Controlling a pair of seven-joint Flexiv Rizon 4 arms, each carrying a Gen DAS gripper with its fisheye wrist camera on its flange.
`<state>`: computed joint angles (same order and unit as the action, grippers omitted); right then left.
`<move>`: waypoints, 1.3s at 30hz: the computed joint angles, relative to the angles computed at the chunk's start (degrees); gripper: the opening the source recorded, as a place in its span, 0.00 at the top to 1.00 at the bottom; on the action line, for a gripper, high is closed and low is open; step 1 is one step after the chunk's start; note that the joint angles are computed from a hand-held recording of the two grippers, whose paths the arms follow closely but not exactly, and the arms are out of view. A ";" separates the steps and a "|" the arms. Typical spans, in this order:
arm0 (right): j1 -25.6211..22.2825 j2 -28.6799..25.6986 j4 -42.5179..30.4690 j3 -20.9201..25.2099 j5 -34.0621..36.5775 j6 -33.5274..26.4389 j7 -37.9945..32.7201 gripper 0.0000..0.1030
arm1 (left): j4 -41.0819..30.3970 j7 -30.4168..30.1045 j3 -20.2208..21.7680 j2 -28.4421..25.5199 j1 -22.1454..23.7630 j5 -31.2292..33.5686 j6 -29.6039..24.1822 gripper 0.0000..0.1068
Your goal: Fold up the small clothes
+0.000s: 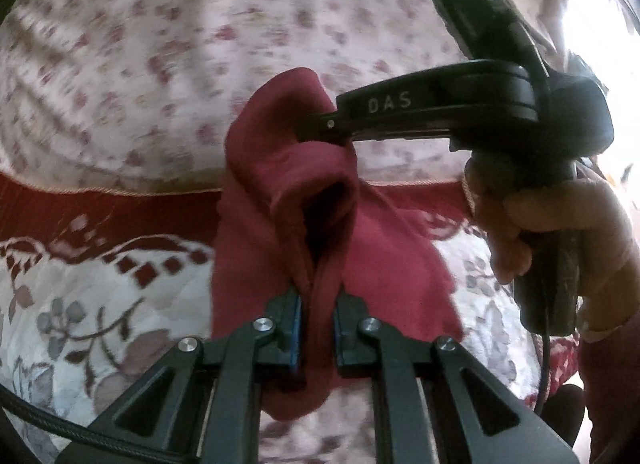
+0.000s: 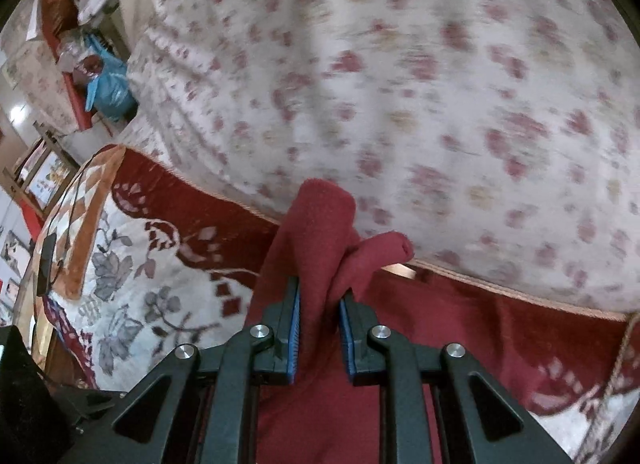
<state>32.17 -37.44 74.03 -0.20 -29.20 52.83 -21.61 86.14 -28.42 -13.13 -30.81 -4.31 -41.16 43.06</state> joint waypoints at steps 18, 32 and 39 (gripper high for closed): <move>-5.94 12.01 27.58 1.52 -5.59 4.49 16.51 0.84 | 4.79 -4.31 -1.31 -0.38 -7.35 5.67 0.51 0.77; -4.29 22.21 40.74 1.59 -29.38 14.87 48.05 0.31 | 9.80 5.39 3.51 3.51 -3.50 0.80 11.41 0.45; -2.11 15.50 34.00 6.06 -22.00 9.42 37.06 0.92 | 9.56 0.42 1.57 0.86 -1.91 5.68 13.03 0.45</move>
